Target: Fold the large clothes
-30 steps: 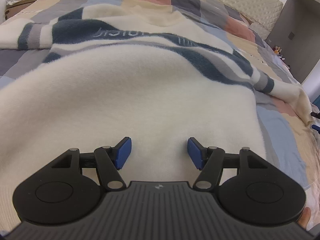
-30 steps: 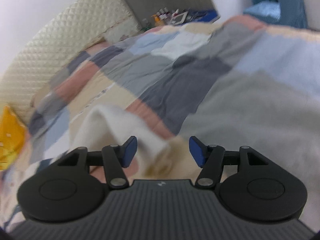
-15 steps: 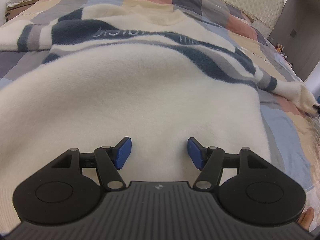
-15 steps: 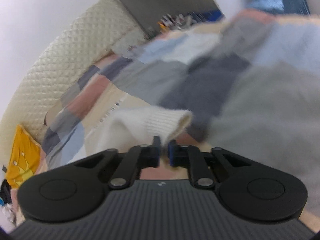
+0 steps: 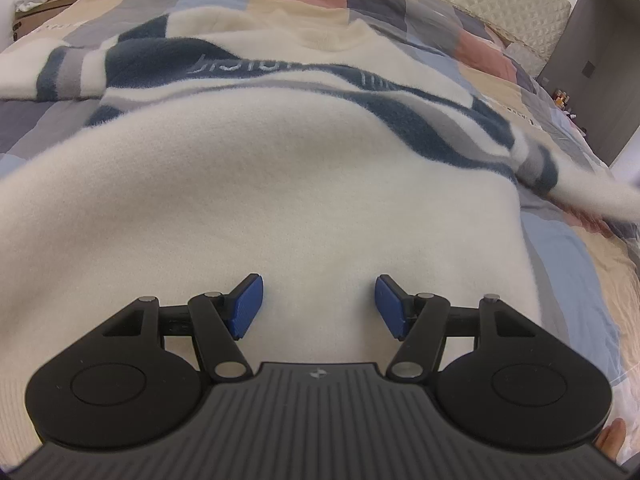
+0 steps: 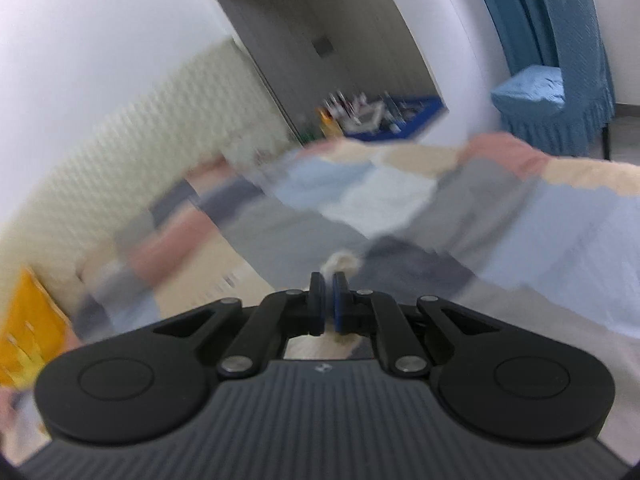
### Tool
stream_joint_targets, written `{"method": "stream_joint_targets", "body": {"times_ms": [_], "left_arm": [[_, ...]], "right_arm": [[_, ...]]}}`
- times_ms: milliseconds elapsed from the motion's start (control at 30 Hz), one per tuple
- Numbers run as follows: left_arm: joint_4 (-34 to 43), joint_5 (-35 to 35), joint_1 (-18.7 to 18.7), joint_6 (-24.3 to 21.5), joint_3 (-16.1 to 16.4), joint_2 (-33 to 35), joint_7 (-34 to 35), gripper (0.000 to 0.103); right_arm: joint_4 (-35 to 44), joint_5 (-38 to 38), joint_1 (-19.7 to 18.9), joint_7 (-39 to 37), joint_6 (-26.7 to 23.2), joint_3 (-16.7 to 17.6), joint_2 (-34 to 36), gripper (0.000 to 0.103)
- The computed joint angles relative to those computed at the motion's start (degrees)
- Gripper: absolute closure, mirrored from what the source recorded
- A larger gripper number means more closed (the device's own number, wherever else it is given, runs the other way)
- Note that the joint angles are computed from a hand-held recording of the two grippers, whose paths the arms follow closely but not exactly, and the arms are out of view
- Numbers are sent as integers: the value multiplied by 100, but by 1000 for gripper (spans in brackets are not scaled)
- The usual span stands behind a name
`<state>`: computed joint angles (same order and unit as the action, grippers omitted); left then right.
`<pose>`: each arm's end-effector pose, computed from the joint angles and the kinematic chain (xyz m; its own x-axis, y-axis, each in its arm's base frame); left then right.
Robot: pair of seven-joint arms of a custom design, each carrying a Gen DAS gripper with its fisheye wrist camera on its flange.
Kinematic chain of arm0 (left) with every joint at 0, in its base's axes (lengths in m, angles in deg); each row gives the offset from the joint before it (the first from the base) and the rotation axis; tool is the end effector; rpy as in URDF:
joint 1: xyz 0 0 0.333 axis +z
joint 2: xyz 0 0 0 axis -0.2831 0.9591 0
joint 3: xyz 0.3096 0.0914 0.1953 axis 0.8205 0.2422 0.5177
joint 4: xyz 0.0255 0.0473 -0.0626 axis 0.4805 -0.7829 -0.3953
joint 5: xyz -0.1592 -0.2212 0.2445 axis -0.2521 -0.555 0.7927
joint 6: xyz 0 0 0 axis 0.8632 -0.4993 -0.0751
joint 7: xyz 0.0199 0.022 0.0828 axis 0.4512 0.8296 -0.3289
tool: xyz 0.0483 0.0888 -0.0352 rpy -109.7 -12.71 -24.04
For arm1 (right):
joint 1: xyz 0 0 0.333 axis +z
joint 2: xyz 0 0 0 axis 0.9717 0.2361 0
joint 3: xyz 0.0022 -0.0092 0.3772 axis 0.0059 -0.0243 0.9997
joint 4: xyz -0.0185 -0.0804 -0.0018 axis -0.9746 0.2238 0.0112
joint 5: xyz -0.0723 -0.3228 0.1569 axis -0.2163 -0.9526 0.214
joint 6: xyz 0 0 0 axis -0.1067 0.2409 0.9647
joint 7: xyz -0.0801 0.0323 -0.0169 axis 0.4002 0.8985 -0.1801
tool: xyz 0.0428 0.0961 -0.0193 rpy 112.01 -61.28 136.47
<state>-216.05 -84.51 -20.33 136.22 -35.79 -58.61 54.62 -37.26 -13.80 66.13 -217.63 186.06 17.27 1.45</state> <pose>0.5284 -0.0602 0.4965 -0.1198 -0.9563 0.2667 -0.7647 -0.0825 -0.6391 0.5518 -0.1110 0.5641 -0.5685 -0.6925 -0.4441 -0.1315 0.6094 -0.7819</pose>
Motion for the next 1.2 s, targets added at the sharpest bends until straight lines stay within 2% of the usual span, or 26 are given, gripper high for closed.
{"method": "stream_joint_targets", "body": {"times_ms": [67, 167, 233, 300, 333, 467, 567, 600, 633, 667, 733, 867, 1000, 1200], "left_arm": [[1, 17, 0, -4, 3, 0, -14, 35], [7, 46, 2, -26, 8, -6, -71, 35], [10, 41, 2, -31, 9, -6, -62, 35], [7, 70, 1, -34, 9, -11, -96, 35], [6, 77, 1, -33, 10, -11, -96, 35], [14, 141, 10, -61, 21, -8, -145, 35], [25, 95, 14, -102, 23, -25, -107, 35], [39, 21, 21, -164, 32, -38, -48, 35], [47, 4, 25, -205, 39, -46, -32, 35], [52, -29, 33, -267, 50, -65, -5, 35], [61, -234, 51, -362, 83, -112, 157, 35], [19, -666, 47, -532, 139, -261, 507, 35], [-91, -1114, -21, -600, 205, -471, 929, 35], [-355, -1746, -83, -923, 369, -878, 1472, 35]], "right_arm": [[-279, 687, 23, -637, -144, 16, 72, 96], [-677, 1190, 110, -1021, -428, 13, 113, 96], [-884, 939, 150, -736, -447, -18, 111, 96], [-938, 282, 185, -96, -481, -16, 111, 96], [-928, 205, 192, -59, -537, 7, 132, 96], [-909, 455, 202, -320, -644, 44, 134, 95], [-856, 816, 217, -556, -710, 59, 121, 90], [-905, 1297, 295, -1035, -998, 133, 26, 84], [-909, 1377, 312, -1113, -1003, 120, 22, 79], [-911, 1607, 356, -1383, -1137, 152, -16, 61], [-914, 1895, 469, -1832, -1437, 230, -120, 43], [-893, 2455, 717, -2828, -1938, 435, -355, 43], [-887, 2820, 958, -3177, -2207, 665, -649, 43], [-694, 3984, 1460, -4126, -2758, 1101, -992, 43]]}}
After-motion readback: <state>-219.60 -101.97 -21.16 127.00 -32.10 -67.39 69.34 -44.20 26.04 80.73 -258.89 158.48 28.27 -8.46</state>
